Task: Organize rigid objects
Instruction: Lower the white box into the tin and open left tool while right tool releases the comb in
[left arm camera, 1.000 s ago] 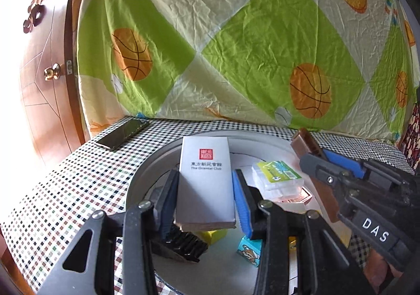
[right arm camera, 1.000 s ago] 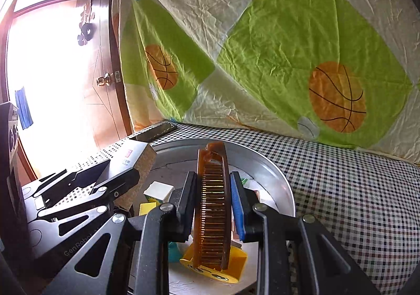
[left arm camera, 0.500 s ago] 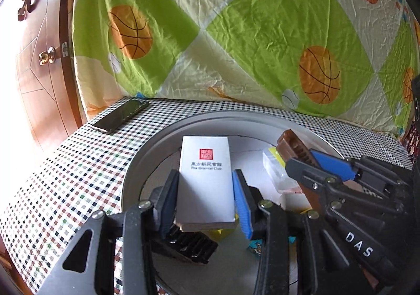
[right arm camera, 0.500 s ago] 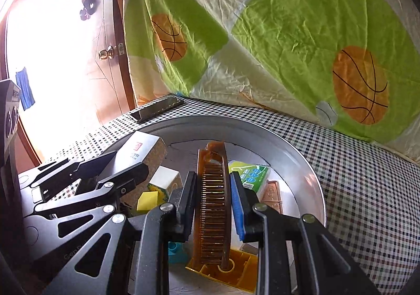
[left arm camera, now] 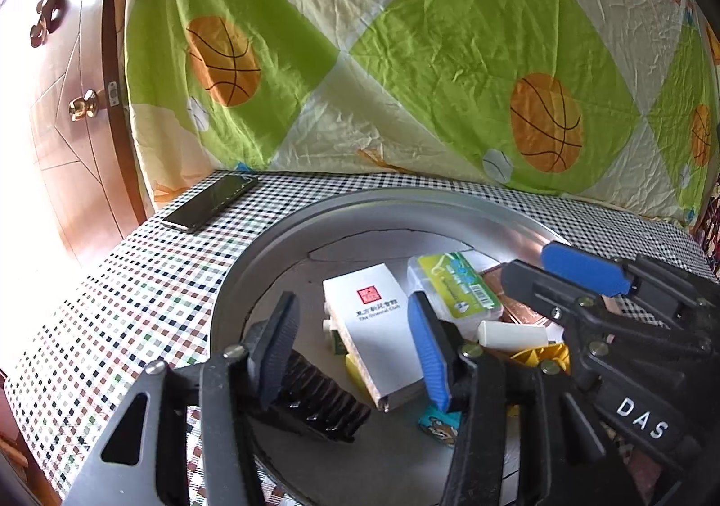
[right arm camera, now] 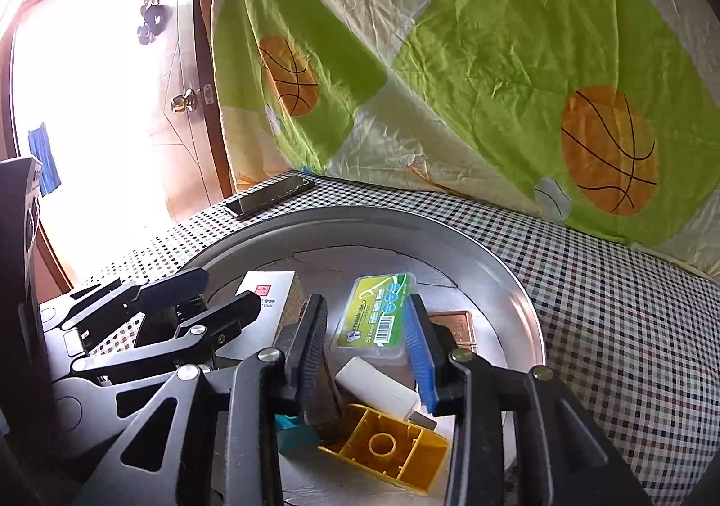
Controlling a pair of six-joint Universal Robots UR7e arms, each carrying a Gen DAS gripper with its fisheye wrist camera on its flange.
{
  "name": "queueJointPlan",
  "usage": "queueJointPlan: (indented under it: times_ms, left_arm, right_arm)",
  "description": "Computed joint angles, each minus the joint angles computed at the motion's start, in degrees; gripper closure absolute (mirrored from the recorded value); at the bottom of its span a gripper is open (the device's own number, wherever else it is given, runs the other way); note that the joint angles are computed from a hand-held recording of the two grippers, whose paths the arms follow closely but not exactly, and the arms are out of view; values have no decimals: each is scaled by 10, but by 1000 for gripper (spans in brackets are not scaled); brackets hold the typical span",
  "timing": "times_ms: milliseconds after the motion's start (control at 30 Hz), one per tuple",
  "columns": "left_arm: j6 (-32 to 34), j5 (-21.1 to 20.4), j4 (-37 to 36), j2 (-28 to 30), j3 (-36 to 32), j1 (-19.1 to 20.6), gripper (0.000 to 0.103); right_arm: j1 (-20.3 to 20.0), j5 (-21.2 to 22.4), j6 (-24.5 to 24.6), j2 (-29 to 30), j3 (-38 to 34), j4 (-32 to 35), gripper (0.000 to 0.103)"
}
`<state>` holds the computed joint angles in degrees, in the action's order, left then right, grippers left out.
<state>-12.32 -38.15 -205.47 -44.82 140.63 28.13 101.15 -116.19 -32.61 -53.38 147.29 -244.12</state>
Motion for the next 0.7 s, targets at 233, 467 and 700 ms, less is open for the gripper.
queueJointPlan:
  times_ms: [233, 467, 700]
  left_arm:
    - [-27, 43, -10, -12, 20, -20, 13]
    - [-45, 78, -18, -32, 46, -55, 5]
    - [-81, 81, 19, -62, 56, -62, 0]
  right_arm:
    - [-3, -2, 20, -9, 23, -51, 32]
    - [22, -10, 23, -22, 37, -78, 19]
    - [46, -32, 21, -20, 38, -90, 14]
